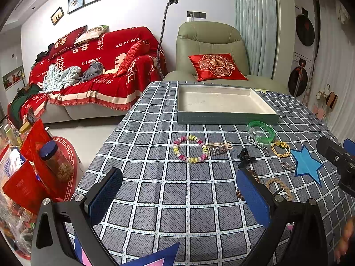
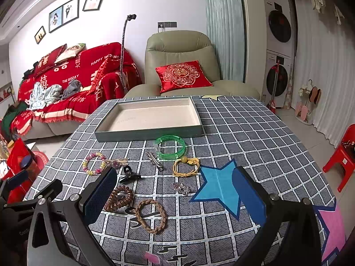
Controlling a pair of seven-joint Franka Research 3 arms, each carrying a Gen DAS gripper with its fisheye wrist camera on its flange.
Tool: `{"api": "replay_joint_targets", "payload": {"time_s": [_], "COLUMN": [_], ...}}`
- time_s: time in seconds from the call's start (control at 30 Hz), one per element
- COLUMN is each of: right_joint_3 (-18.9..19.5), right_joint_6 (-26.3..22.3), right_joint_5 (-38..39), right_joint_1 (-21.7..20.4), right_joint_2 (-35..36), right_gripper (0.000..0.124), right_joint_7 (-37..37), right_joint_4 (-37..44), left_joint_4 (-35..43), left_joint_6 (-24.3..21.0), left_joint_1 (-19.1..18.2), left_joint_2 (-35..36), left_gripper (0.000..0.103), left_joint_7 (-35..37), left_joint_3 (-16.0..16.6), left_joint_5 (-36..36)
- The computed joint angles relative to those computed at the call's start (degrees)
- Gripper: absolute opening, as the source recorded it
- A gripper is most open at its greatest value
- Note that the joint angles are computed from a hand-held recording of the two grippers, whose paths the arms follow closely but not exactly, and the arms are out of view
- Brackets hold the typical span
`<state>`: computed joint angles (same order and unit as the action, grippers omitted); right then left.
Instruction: Organize jewelry
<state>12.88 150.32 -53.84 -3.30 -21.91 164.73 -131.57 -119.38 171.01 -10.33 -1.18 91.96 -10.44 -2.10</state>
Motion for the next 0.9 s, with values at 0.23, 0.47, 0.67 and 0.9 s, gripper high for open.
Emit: {"api": "replay_joint_targets", "payload": {"time_s": [0.23,0.47,0.67,0.9], "right_joint_3": [-0.01,-0.02,-0.03,-0.05], "right_joint_6": [0.09,0.07,0.12,0.15], "right_joint_5": [-0.01,0.00,-0.05,-0.02], "right_joint_1": [-0.03,-0.02,-0.04,-0.01], "right_joint_2": [-0.07,-0.05,-0.07,-0.06], "right_gripper": [0.103,0.103,0.103,0.103], "right_joint_7": [0.04,0.09,0.10,0.09], "right_joint_4": [-0.10,-0.07,-0.12,-0.15], "left_joint_4": [0.09,0.07,0.05,0.00], "left_joint_6": [-0.21,-0.35,-0.70,-0.72], "left_joint_1": [0.01,0.00,0.07,0.08], "left_joint_2": [0.02,0.05,0.11,0.10], "left_gripper": [0.103,0.103,0.103,0.103], "left_joint_7": [0.06,0.40,-0.37,-0.25], "left_joint_3": [-0.04,-0.05,-0.07,-0.08], "left_joint_5": [-0.12,-0.49,0.04,-0.12]}}
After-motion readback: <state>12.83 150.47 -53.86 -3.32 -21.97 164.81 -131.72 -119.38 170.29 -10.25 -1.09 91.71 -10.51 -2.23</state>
